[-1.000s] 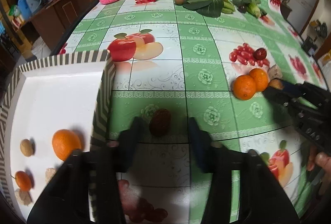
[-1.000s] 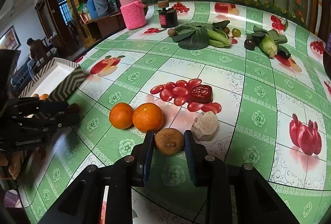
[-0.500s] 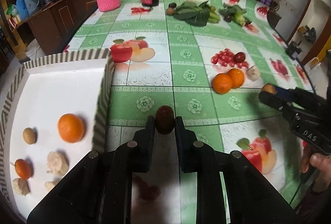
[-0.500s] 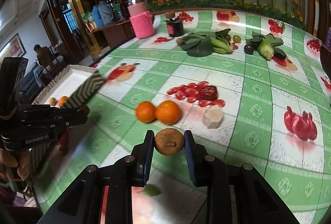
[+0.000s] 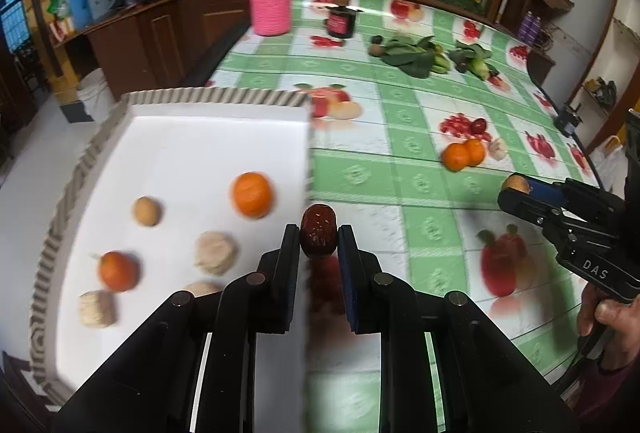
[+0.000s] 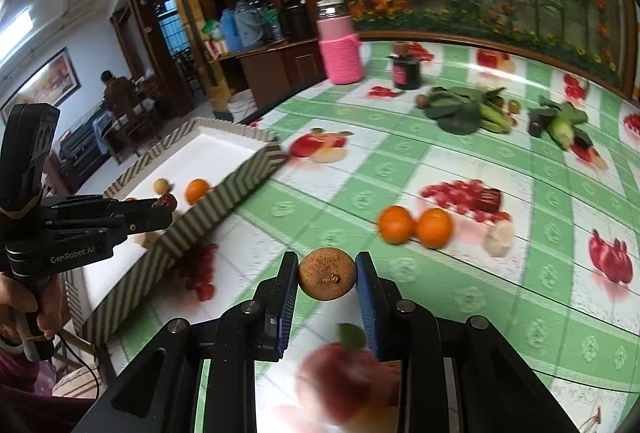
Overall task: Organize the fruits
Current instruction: 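Carry the kiwi and date over the white tray and open both grippers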
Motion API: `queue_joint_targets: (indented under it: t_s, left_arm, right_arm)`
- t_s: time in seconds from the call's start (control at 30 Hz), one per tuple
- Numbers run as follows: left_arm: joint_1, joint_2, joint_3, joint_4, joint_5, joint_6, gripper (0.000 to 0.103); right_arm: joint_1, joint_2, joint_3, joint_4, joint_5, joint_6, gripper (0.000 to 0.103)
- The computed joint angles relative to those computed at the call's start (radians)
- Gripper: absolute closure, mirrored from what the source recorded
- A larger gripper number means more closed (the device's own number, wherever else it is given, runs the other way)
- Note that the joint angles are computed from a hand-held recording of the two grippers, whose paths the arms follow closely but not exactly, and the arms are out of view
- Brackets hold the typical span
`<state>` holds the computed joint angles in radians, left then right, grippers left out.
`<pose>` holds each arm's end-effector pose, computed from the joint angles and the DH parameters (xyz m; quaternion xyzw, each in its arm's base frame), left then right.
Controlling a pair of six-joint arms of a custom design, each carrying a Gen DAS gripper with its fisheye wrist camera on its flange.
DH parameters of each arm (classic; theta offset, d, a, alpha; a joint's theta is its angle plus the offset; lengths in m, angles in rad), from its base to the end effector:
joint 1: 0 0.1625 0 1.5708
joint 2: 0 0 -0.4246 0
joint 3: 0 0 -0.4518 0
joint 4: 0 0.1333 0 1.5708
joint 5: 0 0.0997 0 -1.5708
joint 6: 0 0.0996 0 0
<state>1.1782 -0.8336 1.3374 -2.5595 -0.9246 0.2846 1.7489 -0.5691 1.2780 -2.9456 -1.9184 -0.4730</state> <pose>-0.1299 -0.8190 0.2349 0.2339 0.8936 -0.2440 0.2955 0.2461 -0.8060 0.0851 0.2442 -0.9000 0.2944 0.2090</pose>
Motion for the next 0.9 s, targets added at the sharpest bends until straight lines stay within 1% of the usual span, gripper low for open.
queue_joint_targets:
  t_s: [0.1, 0.23, 0.43, 0.7, 0.9]
  left_arm:
    - [0.009, -0.022, 0.021, -0.017, 0.016, -0.001, 0.085]
    - [0.018, -0.047, 0.057, -0.073, 0.059, 0.022, 0.085]
    - [0.036, -0.08, 0.095, -0.12, 0.092, 0.035, 0.085]
    - [0.056, -0.111, 0.131, -0.153, 0.118, 0.034, 0.085]
    - [0.069, -0.129, 0.147, -0.147, 0.123, 0.018, 0.085]
  right_arm:
    - [0.014, 0.016, -0.013, 0.012, 0.003, -0.01, 0.075]
    - [0.032, 0.038, -0.036, 0.034, 0.008, -0.021, 0.075]
    - [0.058, 0.082, -0.087, 0.071, 0.012, -0.041, 0.075]
    - [0.087, 0.137, -0.158, 0.126, 0.012, -0.062, 0.075]
    - [0.104, 0.176, -0.21, 0.167, 0.014, -0.079, 0.075]
